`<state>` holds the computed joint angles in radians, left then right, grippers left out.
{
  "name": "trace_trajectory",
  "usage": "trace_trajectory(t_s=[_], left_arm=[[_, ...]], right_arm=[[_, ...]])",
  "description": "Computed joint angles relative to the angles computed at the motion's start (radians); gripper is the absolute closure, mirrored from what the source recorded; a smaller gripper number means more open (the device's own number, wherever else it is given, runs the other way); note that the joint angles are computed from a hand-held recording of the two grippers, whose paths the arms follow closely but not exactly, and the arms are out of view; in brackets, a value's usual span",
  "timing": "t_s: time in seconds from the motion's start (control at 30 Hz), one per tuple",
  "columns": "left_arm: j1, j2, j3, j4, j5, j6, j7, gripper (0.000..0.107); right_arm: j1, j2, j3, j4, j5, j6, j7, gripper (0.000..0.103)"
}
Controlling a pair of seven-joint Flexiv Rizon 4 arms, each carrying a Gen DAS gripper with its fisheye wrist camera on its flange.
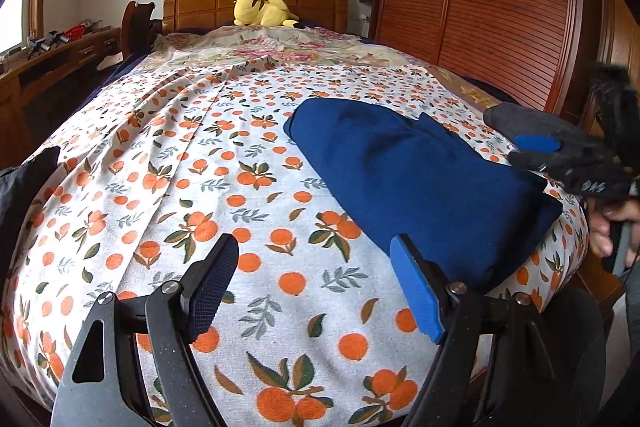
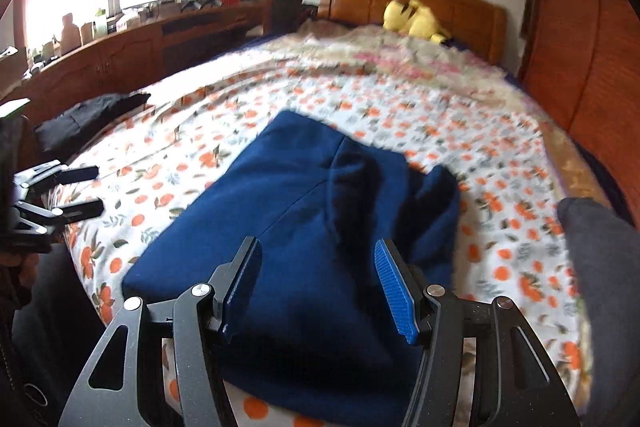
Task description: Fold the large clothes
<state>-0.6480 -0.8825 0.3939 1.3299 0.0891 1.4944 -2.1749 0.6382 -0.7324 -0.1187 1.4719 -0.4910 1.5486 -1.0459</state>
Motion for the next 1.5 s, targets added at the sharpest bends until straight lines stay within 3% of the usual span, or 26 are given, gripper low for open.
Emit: trace_trajectory(t_s=[0.1,0.23,0.67,0.77,0.8,0.83,0.93,1.1,1.27,1.4,1.43,1.5], left_arm=[[0.004,0.005,0.001,0.018,0.0,0.015,-0.004,0.028],[0.008,0.007,0.002,0.038,-0.013,0.031,-0.006,0.028],[0.007,0.0,0.003,0.059,-0.065,0.053,0.028,0.028],[0.005,-0.001,0.002,0.06,-0.075,0.057,0.036,0.028],[0.004,-0.002,0.002,0.059,-0.078,0.056,0.039,0.028],[0.002,-0.002,0.004,0.057,-0.08,0.055,0.042,0.028],[-0.001,-0.002,0.004,0.054,-0.085,0.05,0.049,0.028],[-0.008,0.001,0.011,0.05,-0.086,0.051,0.057,0.028],[-0.011,0.001,0.014,0.035,-0.082,0.045,0.062,0.028],[-0.004,-0.001,-0.001,0.026,-0.075,0.047,0.077,0.028],[0.001,-0.002,-0.008,0.022,-0.075,0.047,0.083,0.028],[0.011,-0.008,-0.022,0.012,-0.077,0.045,0.095,0.028]], right_arm=[[-0.091,-0.058,0.151,-0.1,0.041,-0.097,-0.063,0.042],[-0.142,-0.109,0.246,-0.192,0.105,-0.182,-0.136,0.042],[-0.111,-0.118,0.221,-0.203,0.166,-0.198,-0.163,0.043],[-0.135,-0.111,0.27,-0.2,0.179,-0.213,-0.216,0.057],[-0.139,-0.108,0.277,-0.197,0.183,-0.217,-0.232,0.068],[-0.134,-0.102,0.265,-0.19,0.181,-0.217,-0.236,0.08],[-0.117,-0.073,0.229,-0.15,0.176,-0.174,-0.228,0.092],[-0.017,0.013,0.05,-0.019,0.1,-0.003,-0.138,0.095],[0.059,0.099,-0.091,0.109,0.066,0.095,-0.068,0.095],[0.158,0.143,-0.249,0.227,0.098,0.152,-0.011,0.095],[0.174,0.145,-0.275,0.249,0.116,0.157,0.001,0.095],[0.148,0.139,-0.243,0.257,0.138,0.124,0.011,0.095]])
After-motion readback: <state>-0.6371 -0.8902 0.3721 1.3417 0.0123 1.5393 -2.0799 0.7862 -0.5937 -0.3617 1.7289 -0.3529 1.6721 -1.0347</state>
